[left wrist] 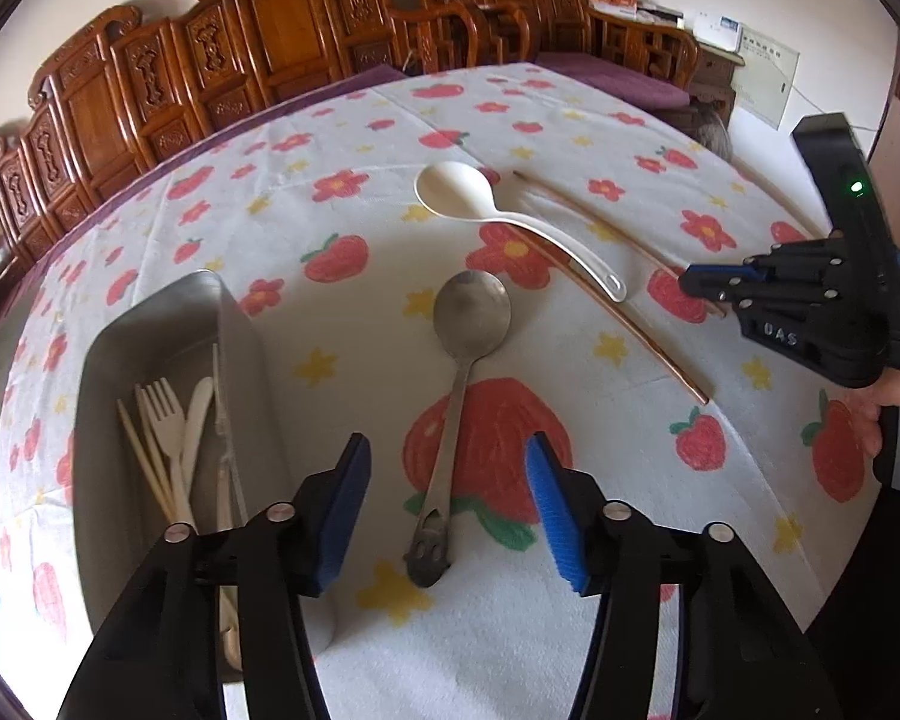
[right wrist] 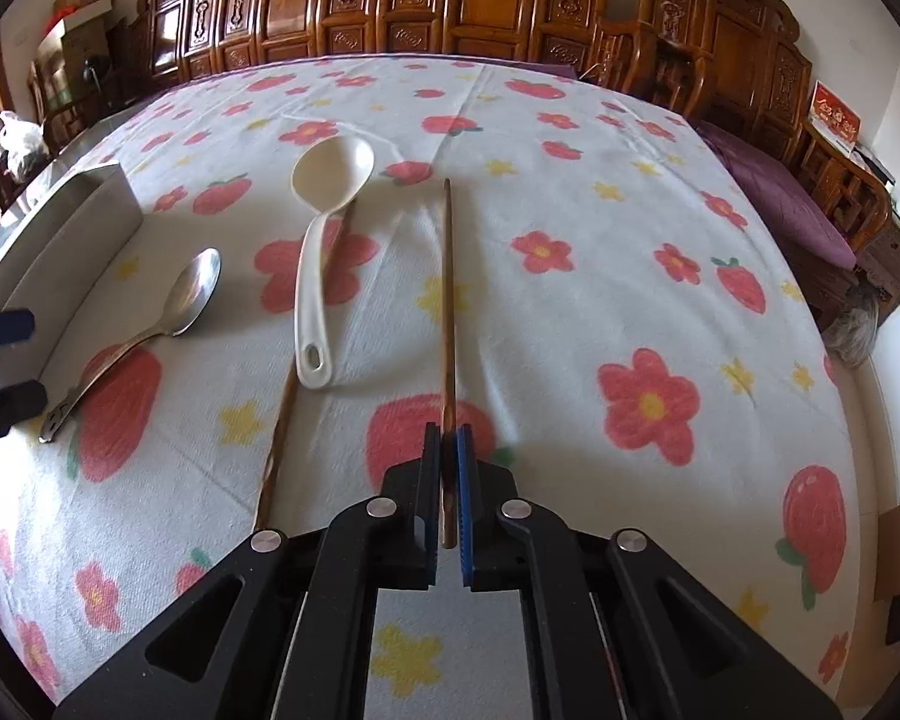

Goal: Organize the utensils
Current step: 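Grasp a wooden chopstick with the right tool while the left tool approaches a metal spoon, then grasp the metal spoon by its handle with the left tool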

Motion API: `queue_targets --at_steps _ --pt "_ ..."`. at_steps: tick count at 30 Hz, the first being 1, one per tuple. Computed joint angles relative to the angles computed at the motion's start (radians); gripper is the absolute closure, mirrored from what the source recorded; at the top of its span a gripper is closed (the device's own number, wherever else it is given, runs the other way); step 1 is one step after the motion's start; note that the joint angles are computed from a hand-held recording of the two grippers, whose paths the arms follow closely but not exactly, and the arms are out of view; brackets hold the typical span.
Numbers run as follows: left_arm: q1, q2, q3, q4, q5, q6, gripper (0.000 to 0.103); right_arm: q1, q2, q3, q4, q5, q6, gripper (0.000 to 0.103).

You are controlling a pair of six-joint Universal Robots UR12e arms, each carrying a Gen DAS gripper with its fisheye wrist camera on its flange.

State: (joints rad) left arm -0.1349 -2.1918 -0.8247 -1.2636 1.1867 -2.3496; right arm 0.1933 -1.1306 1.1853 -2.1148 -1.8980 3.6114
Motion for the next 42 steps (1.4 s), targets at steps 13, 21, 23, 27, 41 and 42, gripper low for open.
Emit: queue_targets --at_steps 13,21,23,27,41,42 --pt "-0.042 -0.095 0.151 -0.141 0.105 -0.059 0.088 -0.016 -0.014 0.024 -0.097 0.017 0.009 0.097" --pt "-0.044 -0.109 0.169 -0.148 0.098 -0.081 0.096 -0.017 -0.016 0.026 -0.126 0.026 0.013 0.097" --pt "-0.044 -0.099 0.152 -0.139 0.094 -0.059 0.097 -0.016 -0.016 0.025 -0.129 0.024 0.014 0.097" --pt "-0.043 -0.083 0.124 -0.122 0.092 -0.053 0.097 -0.009 -0.014 0.018 -0.139 0.016 0.006 0.097" --pt "-0.011 -0.029 0.083 -0.06 -0.006 -0.063 0.098 0.011 -0.022 0.015 -0.17 -0.042 0.013 0.097" --pt "-0.009 -0.027 0.083 -0.056 -0.013 -0.063 0.098 0.014 -0.022 0.015 -0.174 -0.049 0.015 0.097"
